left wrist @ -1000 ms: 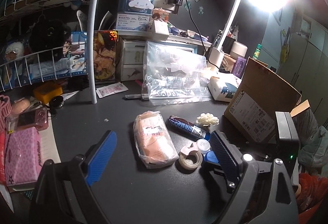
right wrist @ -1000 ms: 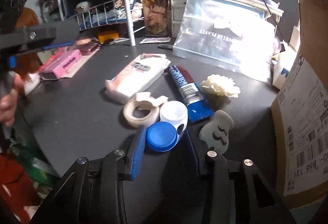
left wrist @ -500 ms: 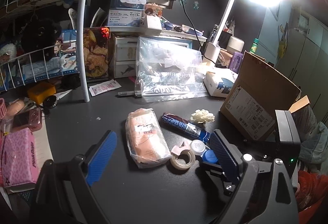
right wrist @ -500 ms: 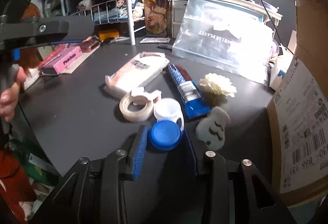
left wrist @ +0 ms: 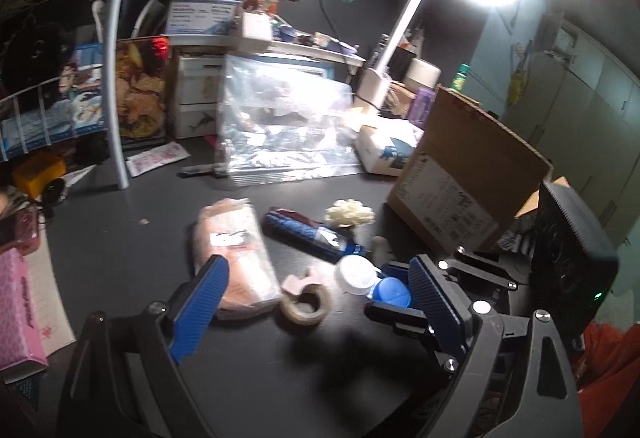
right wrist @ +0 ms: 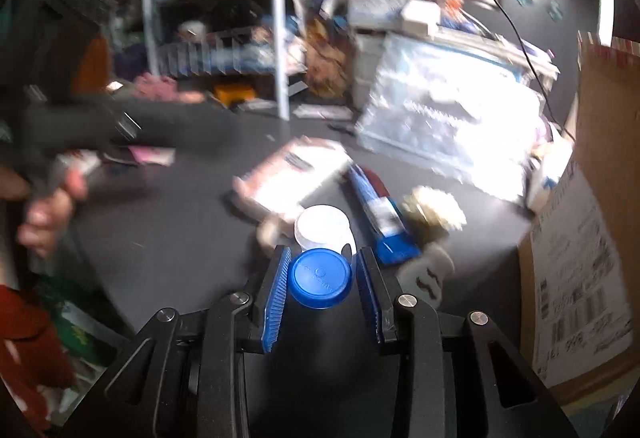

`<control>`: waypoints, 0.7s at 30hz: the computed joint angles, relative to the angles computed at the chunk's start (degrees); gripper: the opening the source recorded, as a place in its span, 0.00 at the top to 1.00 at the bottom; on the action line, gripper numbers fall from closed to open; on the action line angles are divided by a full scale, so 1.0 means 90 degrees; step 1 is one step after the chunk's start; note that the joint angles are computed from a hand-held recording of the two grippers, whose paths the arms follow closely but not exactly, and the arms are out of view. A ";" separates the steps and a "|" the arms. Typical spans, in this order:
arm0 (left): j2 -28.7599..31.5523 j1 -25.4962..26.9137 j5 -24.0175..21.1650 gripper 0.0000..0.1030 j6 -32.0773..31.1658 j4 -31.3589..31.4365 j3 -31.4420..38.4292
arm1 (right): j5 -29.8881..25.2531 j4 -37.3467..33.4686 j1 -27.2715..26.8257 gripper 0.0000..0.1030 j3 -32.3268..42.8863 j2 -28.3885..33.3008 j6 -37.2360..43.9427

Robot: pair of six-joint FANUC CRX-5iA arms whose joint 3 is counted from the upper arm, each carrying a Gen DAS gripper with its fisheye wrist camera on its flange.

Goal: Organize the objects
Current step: 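Hold the blue-lidded case out with the right tool while the left tool grasps it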

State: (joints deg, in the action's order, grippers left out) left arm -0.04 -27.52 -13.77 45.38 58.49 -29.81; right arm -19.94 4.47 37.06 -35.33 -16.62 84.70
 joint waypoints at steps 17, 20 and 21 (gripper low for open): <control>0.0276 -0.0330 -0.0912 0.70 -0.1370 0.1508 0.1055 | -0.1589 -0.2762 -0.0933 0.72 0.1798 -0.0550 0.3669; 0.0663 -0.0330 -0.1132 0.70 -0.0738 0.0695 0.1756 | -0.1847 -0.3042 -0.1375 0.72 0.2042 -0.0527 0.3938; 0.0843 -0.0313 -0.1296 0.70 -0.0443 0.0339 0.2084 | -0.1906 -0.3082 -0.1526 0.72 0.2110 -0.0520 0.3955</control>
State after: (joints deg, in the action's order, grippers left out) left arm 7.55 -30.34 -25.44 41.39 61.54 -11.06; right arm -37.09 -23.27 23.33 -16.34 -21.30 120.30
